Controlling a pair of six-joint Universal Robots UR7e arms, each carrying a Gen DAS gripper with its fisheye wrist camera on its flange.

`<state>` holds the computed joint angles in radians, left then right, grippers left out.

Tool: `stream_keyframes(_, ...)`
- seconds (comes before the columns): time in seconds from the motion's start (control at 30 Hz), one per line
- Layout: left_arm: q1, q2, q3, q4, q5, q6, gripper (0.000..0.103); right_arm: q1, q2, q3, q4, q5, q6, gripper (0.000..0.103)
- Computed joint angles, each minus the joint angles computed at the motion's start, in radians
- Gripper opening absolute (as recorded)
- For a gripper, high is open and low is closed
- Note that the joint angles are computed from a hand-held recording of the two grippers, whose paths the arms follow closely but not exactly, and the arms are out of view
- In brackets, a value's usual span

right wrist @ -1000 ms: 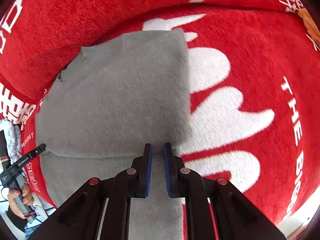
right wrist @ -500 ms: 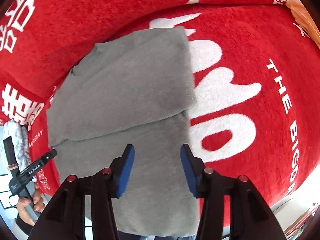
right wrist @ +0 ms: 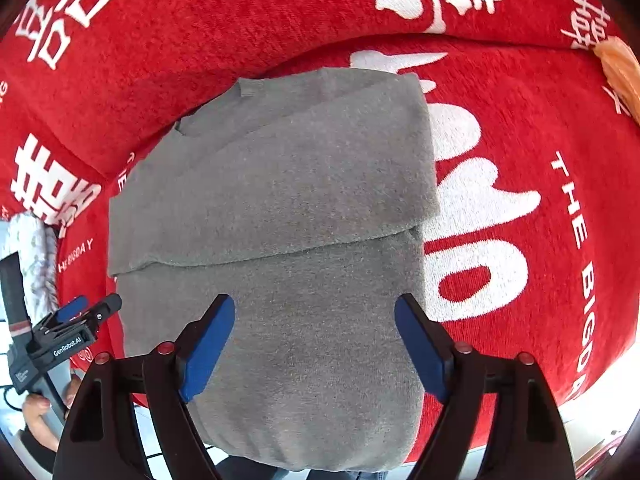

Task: Fold small clothes
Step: 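Open both tools and lift them away from the folded sweater, then grasp the sweater hem with both tools and lift it toward the collar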

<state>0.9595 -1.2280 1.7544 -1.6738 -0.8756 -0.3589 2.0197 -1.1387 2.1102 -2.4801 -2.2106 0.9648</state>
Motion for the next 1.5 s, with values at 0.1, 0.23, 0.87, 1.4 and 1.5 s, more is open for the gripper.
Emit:
stream_keyframes(0.1,0.006,0.008,-0.01,0.034,-0.001,-0.032,0.103,-0.001,0.0,-0.009,0.025,0.001,0.004,0.085)
stream_keyframes(0.23,0.006,0.01,-0.011,0.046,-0.005,-0.047,0.103,-0.001,0.003,-0.032,0.078,-0.005,0.011,0.085)
stream_keyframes(0.87,-0.021,0.01,-0.009,0.11,-0.037,-0.142,0.103,-0.067,-0.059,0.028,0.01,0.134,-0.07,0.085)
stream_keyframes(1.4,-0.061,-0.061,0.064,0.156,-0.067,-0.291,0.103,-0.163,-0.105,0.134,-0.16,0.351,-0.164,0.085)
stream_keyframes(1.5,-0.062,-0.079,0.081,0.172,-0.075,-0.301,0.103,-0.168,-0.097,0.158,-0.204,0.38,-0.162,0.085)
